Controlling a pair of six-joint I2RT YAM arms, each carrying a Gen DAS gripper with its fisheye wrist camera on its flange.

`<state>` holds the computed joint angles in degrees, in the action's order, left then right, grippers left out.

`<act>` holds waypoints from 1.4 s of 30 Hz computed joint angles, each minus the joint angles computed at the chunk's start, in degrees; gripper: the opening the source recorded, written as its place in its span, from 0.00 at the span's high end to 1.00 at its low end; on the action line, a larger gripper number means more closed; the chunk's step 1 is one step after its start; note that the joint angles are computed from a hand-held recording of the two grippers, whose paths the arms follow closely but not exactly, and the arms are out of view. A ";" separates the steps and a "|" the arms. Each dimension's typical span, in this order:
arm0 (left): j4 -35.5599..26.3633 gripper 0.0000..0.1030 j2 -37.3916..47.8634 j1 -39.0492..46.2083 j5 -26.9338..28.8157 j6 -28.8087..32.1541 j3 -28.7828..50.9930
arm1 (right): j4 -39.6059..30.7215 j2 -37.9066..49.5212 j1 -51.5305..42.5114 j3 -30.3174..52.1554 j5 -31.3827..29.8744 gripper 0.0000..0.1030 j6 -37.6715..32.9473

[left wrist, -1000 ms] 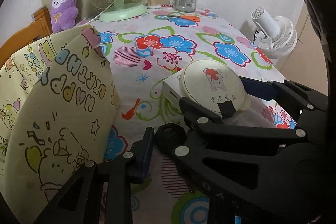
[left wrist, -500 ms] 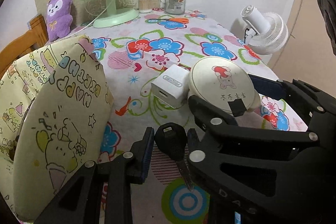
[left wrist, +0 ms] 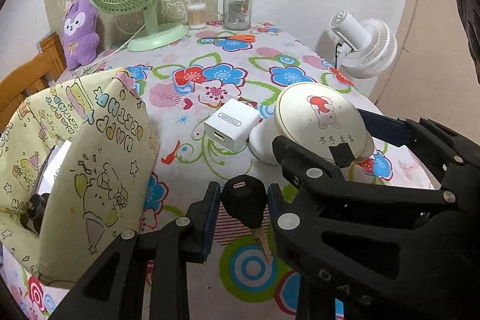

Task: Organize rigid objects
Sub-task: 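Close the left gripper on the black key while the right holds the container, then carry the key and container over the basket and open the left gripper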

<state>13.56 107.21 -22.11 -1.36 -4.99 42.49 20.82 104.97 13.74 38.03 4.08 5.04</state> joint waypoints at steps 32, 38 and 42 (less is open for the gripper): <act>-6.85 0.68 -15.69 0.76 2.77 4.72 -5.91 | -11.40 -19.16 5.60 -6.00 10.02 0.25 8.23; -8.00 0.68 -17.77 1.64 2.78 5.79 -6.19 | -13.36 -20.84 6.80 -5.44 10.78 0.25 8.95; -9.46 0.68 -18.95 2.62 3.86 6.42 -5.81 | -14.75 -21.56 7.52 -4.64 11.15 0.25 9.51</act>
<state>4.10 88.25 -19.49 2.51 1.43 36.68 6.08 83.41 21.26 33.39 15.23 14.55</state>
